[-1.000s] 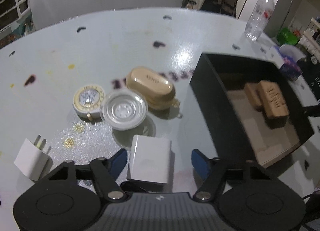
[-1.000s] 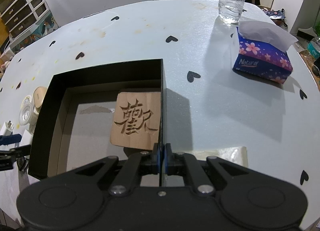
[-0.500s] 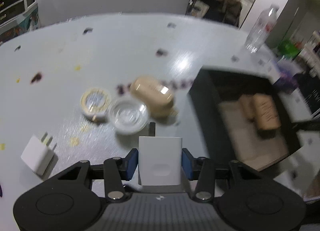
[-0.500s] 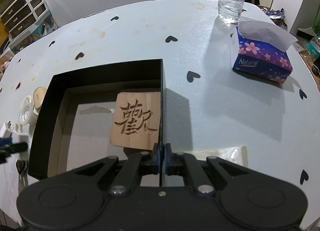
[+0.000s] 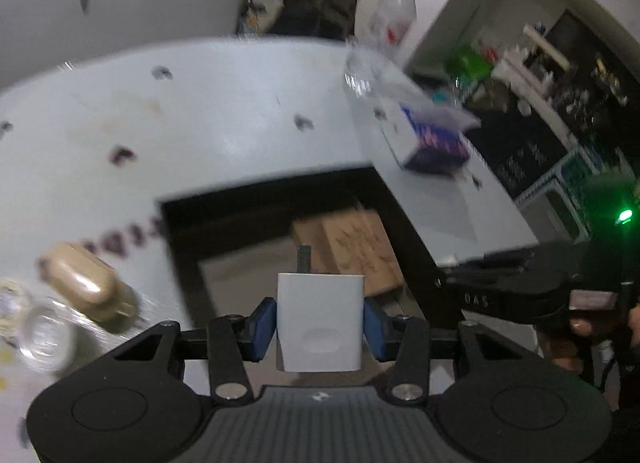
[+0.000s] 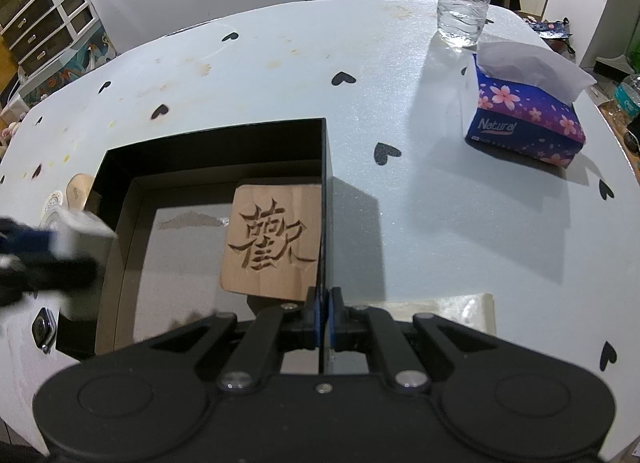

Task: Organize rigid objects
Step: 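Lower the white cube into the black box and open the left tool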

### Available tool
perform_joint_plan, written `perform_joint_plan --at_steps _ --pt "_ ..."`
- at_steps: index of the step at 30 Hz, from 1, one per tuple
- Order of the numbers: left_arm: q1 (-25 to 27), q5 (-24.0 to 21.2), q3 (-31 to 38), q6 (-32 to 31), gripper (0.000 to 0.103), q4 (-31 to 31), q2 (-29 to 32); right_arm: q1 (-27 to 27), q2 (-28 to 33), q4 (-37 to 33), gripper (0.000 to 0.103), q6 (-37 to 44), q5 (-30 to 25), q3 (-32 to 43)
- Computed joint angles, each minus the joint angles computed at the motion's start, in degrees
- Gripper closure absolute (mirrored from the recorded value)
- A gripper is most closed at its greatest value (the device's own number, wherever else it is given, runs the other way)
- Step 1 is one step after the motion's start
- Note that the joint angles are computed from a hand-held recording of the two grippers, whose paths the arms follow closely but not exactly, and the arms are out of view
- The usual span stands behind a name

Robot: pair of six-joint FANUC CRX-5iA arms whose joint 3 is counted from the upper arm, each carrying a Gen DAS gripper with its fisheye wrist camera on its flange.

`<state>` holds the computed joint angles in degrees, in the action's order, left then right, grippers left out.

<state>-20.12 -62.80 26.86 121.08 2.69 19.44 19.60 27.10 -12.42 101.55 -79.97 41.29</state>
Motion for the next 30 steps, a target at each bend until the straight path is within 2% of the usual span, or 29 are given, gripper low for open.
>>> perform_joint_plan --at_steps 7,12,13,15,17,20,22,24,25,30 --pt "0.5 -4.4 4.1 3.3 0.056 6.6 6.9 0.0 0.0 0.0 0.099 -0.1 0.0 0.0" --pt "1.3 -4.6 3.9 5.2 0.056 10.4 8.7 0.0 0.0 0.0 0.099 0.0 0.0 0.0" --pt "1.4 -4.3 3.7 6.2 0.054 11.3 9.0 0.0 0.0 0.0 0.099 0.0 0.0 0.0" --pt "2.1 -1.7 0.9 6.1 0.038 15.4 8.6 0.0 0.0 0.0 0.099 -0.1 -0.1 0.1" --pt "2.2 -0.8 -0.1 5.5 0.037 16.5 8.1 -0.1 0.1 -0.3 0.099 -0.2 -0.3 0.3" --pt "2.5 0.7 -2.0 3.7 0.043 18.1 7.2 -0.1 0.1 -0.1 0.099 -0.1 -0.2 0.2" --pt "2.5 0.6 -2.0 3.6 0.051 17.9 7.2 0.0 0.1 0.2 0.099 0.0 -0.1 0.1" --pt "2.7 2.0 -3.7 2.1 0.066 19.7 6.8 -0.1 0.2 0.0 0.099 0.0 -0.3 0.3" --pt "2.8 3.2 -5.1 0.9 0.070 21.0 6.4 -0.2 0.3 -0.2 0.099 -0.1 -0.5 0.5" --pt "2.1 7.9 -7.8 -5.4 0.072 23.1 5.9 -0.4 1.0 -0.7 0.098 -0.4 -1.4 1.6"
